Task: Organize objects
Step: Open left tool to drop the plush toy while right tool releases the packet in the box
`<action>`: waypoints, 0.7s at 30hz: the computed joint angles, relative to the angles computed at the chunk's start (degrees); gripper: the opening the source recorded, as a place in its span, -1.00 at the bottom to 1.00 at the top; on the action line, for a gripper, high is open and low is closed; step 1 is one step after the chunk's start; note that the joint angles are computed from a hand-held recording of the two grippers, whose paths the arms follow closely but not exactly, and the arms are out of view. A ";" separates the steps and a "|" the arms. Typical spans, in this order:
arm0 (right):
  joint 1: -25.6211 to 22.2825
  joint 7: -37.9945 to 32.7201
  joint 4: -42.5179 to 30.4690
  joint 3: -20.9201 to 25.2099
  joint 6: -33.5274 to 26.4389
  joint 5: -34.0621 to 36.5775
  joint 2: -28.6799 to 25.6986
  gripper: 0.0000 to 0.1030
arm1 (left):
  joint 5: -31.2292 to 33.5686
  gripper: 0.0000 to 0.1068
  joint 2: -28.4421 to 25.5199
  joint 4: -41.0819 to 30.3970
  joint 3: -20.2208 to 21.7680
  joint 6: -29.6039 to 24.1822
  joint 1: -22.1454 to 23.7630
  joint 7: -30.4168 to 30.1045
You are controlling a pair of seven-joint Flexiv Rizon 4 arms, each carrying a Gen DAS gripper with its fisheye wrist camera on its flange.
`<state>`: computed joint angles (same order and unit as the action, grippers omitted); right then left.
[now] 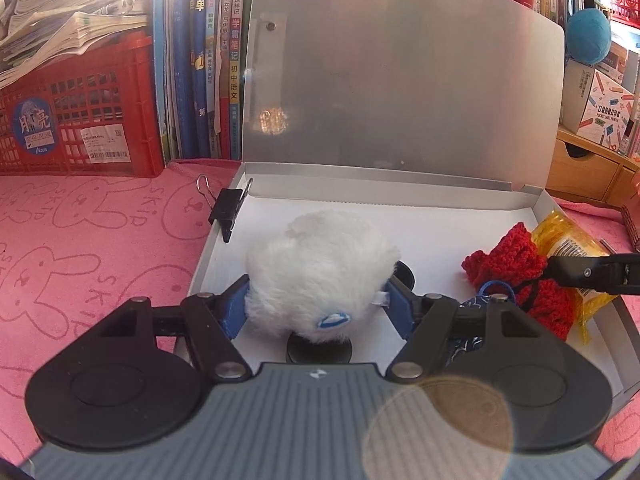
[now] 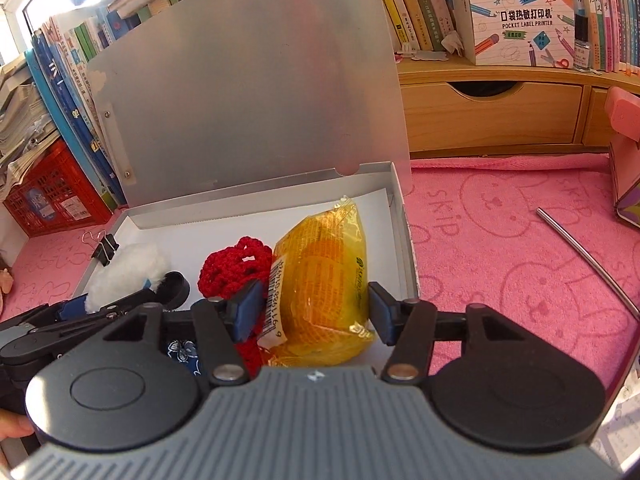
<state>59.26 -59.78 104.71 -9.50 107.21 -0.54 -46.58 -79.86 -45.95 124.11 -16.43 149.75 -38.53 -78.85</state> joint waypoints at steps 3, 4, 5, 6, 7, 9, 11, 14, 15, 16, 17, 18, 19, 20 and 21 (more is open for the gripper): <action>-0.37 -0.35 0.55 0.75 1.80 0.42 0.23 0.57 | 2.67 0.40 0.47 1.31 0.58 -0.23 0.16 -2.28; -0.34 -0.49 0.77 0.89 2.25 0.79 0.41 0.58 | 3.63 0.41 0.66 1.78 0.88 -0.13 0.05 -2.89; -0.03 -0.62 0.99 0.73 2.59 1.34 0.59 0.60 | 4.46 0.46 0.86 2.22 1.19 0.10 -0.17 -3.31; 0.23 -0.87 1.22 0.60 2.94 1.79 0.79 0.62 | 5.10 0.50 1.02 2.57 1.49 0.51 -0.48 -3.60; 0.36 -1.34 1.62 0.63 3.51 2.08 1.15 0.62 | 5.35 0.51 1.15 2.74 1.70 0.95 -0.81 -3.68; 1.18 -2.39 2.46 0.18 4.62 3.19 1.82 0.65 | 5.82 0.53 1.64 3.30 1.92 1.45 -1.14 -3.83; 1.14 -3.51 3.33 0.78 5.63 3.99 2.67 0.66 | 6.57 0.55 2.57 4.19 1.96 1.46 -1.28 -4.30; 1.30 -5.51 4.93 1.64 6.63 5.07 4.10 0.67 | 6.96 0.57 3.73 5.32 2.02 1.93 -1.99 -4.91; 1.73 -6.46 5.73 1.62 7.14 5.50 4.64 0.67 | 7.40 0.57 4.08 5.79 2.06 2.00 -2.16 -5.30; 2.22 -7.48 6.53 1.58 7.72 6.03 5.14 0.67 | 7.92 0.57 4.53 6.42 2.06 2.16 -2.43 -5.89; 2.47 -8.55 7.36 1.88 8.42 6.44 5.65 0.67 | 8.15 0.57 5.06 7.13 1.97 2.52 -2.96 -6.51; 2.23 -9.62 8.23 2.65 9.09 6.54 6.24 0.67 | 8.42 0.57 5.39 7.60 1.99 2.68 -3.28 -6.93; 2.23 -10.68 9.11 3.23 9.67 6.90 6.83 0.68 | 8.57 0.57 5.89 8.23 1.86 2.98 -3.87 -7.31; 2.52 -11.76 10.02 3.59 10.30 7.52 7.41 0.68 | 8.67 0.57 6.34 8.80 1.76 3.21 -4.43 -7.44; 2.55 -12.86 10.94 4.12 10.96 8.00 7.97 0.68 | 8.32 0.57 6.75 9.23 1.63 3.39 -5.04 -7.19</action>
<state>61.81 -72.64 115.65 -5.38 118.17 7.45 -38.62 -71.54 -39.20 133.34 -14.80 153.14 -43.57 -86.05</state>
